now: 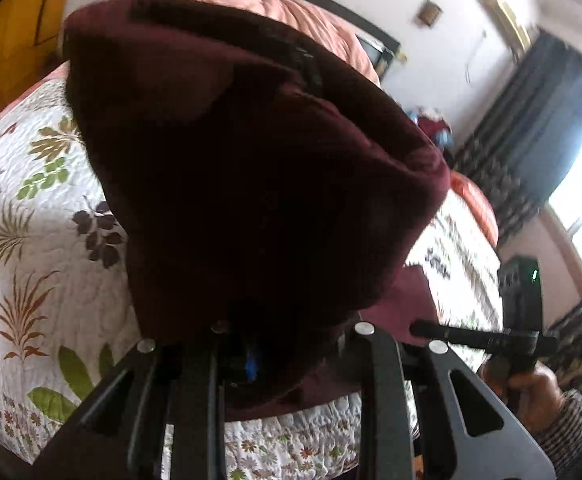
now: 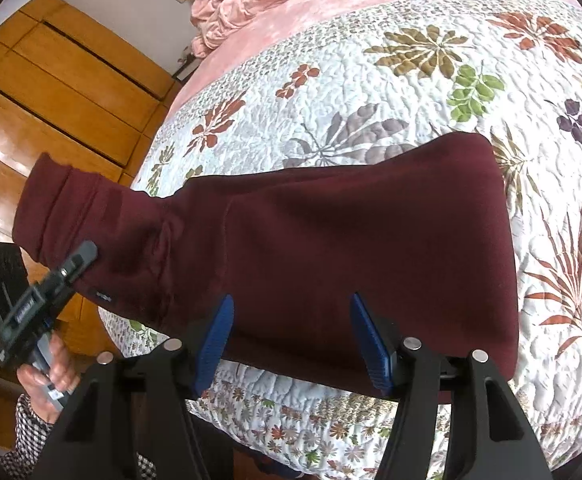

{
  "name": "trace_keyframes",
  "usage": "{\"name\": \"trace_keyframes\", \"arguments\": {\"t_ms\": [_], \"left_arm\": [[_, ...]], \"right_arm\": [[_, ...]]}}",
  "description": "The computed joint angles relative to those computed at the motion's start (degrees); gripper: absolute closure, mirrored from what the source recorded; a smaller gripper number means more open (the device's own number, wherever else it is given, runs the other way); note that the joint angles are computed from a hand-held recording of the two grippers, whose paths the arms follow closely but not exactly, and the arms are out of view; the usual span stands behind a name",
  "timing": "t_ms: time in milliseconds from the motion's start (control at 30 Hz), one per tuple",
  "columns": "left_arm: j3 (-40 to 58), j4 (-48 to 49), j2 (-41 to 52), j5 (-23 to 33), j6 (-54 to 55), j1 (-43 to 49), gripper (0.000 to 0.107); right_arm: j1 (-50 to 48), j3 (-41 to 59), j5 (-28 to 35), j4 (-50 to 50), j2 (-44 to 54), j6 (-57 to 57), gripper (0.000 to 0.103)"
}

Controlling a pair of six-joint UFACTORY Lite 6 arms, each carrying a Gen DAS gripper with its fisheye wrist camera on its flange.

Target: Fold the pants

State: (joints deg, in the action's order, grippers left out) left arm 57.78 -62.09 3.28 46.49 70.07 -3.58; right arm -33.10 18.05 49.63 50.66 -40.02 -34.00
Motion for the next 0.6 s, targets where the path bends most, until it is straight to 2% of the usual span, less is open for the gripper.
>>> {"name": "trace_keyframes", "arguments": {"t_ms": [133,333,433,467,500,533,567,600], "left_arm": [[-1.8,3.0,-0.1,-4.8,-0.9,-6.0,0.083],[-0.1,7.7,6.7,-10.8,-4.9,-14.3,0.081],[0.5,10.1,9.5,-16.1,-8.0,-20.1,0.080],[0.0,9.1,9.1,-17.4,-7.0,-20.7,0.076],[1.7,9.5,9.9,-16.2,-7.3,-20.1,0.066],[2.5,9.4,10.1,-14.1,-7.6,-19.6,0.053],[4.1,9.1,10.9,-10.8,-8.7,-18.5,0.023],[3.4,8.2,10.3,-7.5,-7.6,-15.1,0.018]], "right_arm": [[-2.7,-0.9,1.0,-0.3,-0.4,-1.1,0.041],[-5.9,-1.8,1.8,-1.2,0.4,-2.4,0.040],[-7.5,-2.2,1.9,-0.8,1.4,-3.7,0.037],[-8.0,-2.3,2.0,-0.7,1.9,-4.1,0.036],[-8.6,-2.4,2.1,-0.6,2.3,-4.7,0.036],[-9.1,-2.5,2.3,-0.4,2.4,-5.1,0.035],[-9.5,-2.6,2.4,-0.1,2.8,-5.6,0.035],[-9.9,-2.4,2.6,0.3,3.4,-6.1,0.034]]}}
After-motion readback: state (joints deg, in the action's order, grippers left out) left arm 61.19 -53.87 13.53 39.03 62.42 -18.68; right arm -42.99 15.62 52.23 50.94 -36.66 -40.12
